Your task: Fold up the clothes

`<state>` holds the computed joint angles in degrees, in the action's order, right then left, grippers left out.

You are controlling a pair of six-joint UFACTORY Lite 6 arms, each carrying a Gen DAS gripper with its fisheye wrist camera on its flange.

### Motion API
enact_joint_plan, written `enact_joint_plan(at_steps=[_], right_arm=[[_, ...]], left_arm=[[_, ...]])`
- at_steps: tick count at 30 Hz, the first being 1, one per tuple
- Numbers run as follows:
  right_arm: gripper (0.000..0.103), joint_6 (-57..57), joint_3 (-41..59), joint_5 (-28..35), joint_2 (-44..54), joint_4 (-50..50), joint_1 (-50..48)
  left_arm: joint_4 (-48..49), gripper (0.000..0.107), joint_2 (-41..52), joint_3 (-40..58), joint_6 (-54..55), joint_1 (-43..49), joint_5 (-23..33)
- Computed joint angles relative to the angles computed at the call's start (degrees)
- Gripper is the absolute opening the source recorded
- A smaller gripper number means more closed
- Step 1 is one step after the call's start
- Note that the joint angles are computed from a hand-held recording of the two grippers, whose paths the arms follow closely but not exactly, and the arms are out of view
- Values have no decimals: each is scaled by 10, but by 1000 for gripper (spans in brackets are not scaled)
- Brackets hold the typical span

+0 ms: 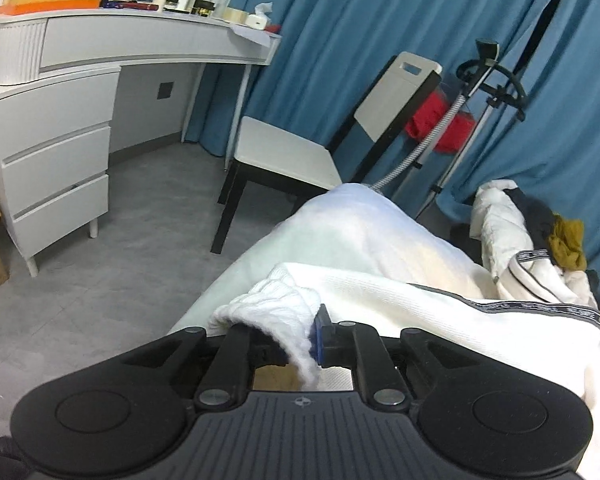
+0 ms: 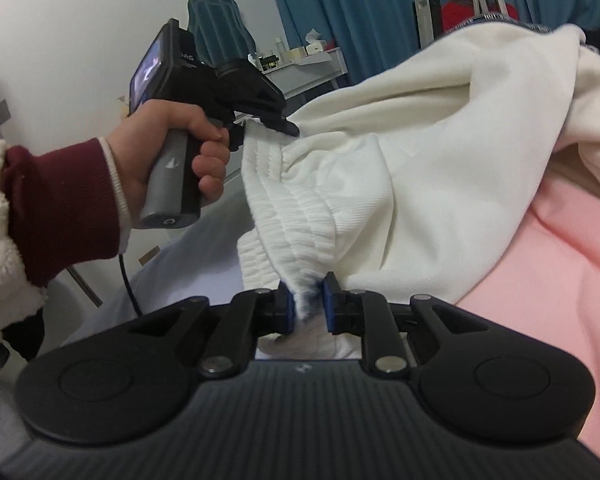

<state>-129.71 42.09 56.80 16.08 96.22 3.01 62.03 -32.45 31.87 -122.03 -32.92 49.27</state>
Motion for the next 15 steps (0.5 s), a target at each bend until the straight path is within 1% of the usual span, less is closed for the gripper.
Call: enact_joint_plan(at_steps=[2,3,4,5,6,7,8,9,10,12,14,15], right_arm=[[29,8,16,4,10,-7,-5],[40,1,11,7,11,-4,-8],[60,-12,-2,11,7,4,-11],[71,-26,-17,16,1,15,-14],[87,-42,-35,21,-8,31,-14],[89,-54,-51,29,-17,42,-17],[88,-58,-60,37,-27,37,-23],[88,-54,-62,44,-34,26,-30],[88,-45,-61,49,-42,11,-39],[88,-29,-66,65,-64,-13,-63],[88,-14,-69,88,-88,-41,-97],[88,-5,-66,98,-100,-51,-114]], left_arm=[[-12,20,-20,2,9,-23,21],[-16,23,-30,3,12,-36,35],[-15,34,-33,2,1,-69,65],[-16,41,-34,2,-11,-102,96],[-19,45,-36,5,-22,-138,130],[-27,52,-40,13,-29,-181,175],[-32,57,-44,20,-41,-228,223],[-37,59,-44,31,-60,-282,278],[-42,64,-40,44,-80,-339,333],[-55,69,-14,80,-117,-446,431],[-66,77,40,135,-140,-531,504],[-69,78,71,164,-144,-559,526]])
